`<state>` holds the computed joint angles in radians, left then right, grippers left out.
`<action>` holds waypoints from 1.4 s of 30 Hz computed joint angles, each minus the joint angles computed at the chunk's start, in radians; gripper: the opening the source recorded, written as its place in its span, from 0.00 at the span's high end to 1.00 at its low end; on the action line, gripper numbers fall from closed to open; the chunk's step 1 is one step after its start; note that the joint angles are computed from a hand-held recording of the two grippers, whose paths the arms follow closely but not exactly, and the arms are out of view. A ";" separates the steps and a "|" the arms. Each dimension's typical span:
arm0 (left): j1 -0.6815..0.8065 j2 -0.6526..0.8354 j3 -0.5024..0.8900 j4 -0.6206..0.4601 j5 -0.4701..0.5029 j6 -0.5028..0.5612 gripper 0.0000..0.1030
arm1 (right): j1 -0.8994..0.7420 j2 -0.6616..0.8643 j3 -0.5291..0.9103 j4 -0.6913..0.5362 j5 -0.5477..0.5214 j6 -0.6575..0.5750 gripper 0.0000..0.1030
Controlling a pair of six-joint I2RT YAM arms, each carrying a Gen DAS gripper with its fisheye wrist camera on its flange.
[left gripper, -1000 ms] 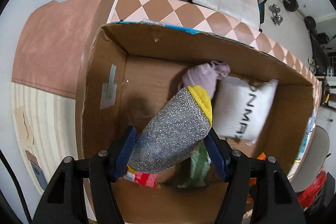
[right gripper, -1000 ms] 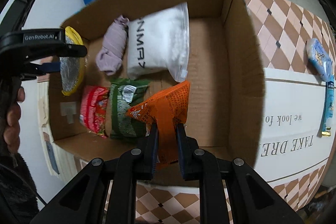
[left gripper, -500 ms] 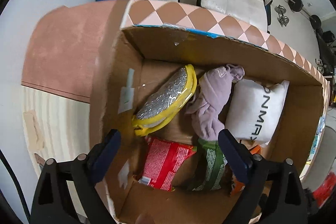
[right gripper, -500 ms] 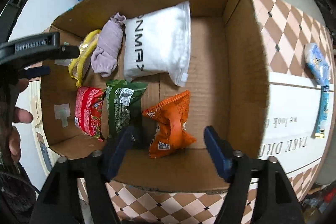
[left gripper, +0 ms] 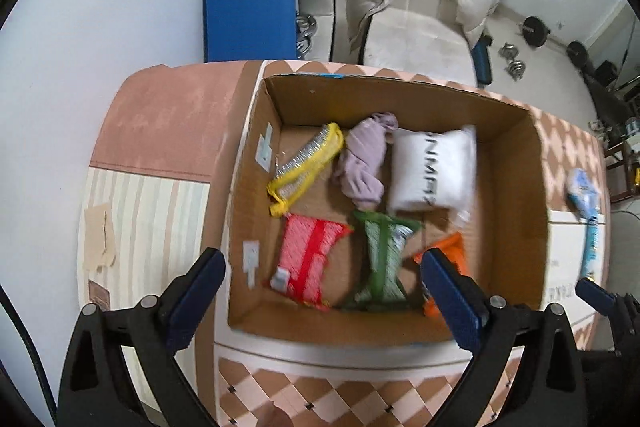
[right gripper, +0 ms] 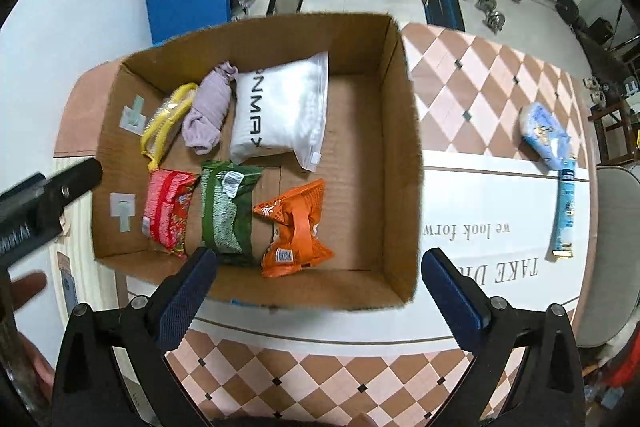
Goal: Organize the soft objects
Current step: 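Place sponge pouch and orange bag into the box and open both tools, then grasp the blue cartoon packet with the left tool while the right tool grasps the blue tube pouch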
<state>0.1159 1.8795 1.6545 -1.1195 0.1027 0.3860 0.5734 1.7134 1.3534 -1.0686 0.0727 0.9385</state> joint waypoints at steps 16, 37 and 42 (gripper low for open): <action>0.032 -0.303 -0.179 -0.044 0.023 0.014 0.02 | 0.173 -0.271 -0.057 -0.088 0.095 0.166 0.00; -0.862 0.014 0.075 0.119 -0.367 0.034 0.02 | -1.060 -0.749 -0.476 -0.168 -0.153 -0.599 0.00; -1.007 0.309 0.327 0.092 -0.442 0.087 0.02 | -1.545 -0.485 -0.564 0.033 -0.242 -0.953 0.00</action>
<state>-0.8915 2.1884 1.9816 -1.0277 -0.3393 0.4731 -0.9711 1.2289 0.7895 -1.0358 -0.1689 -0.0143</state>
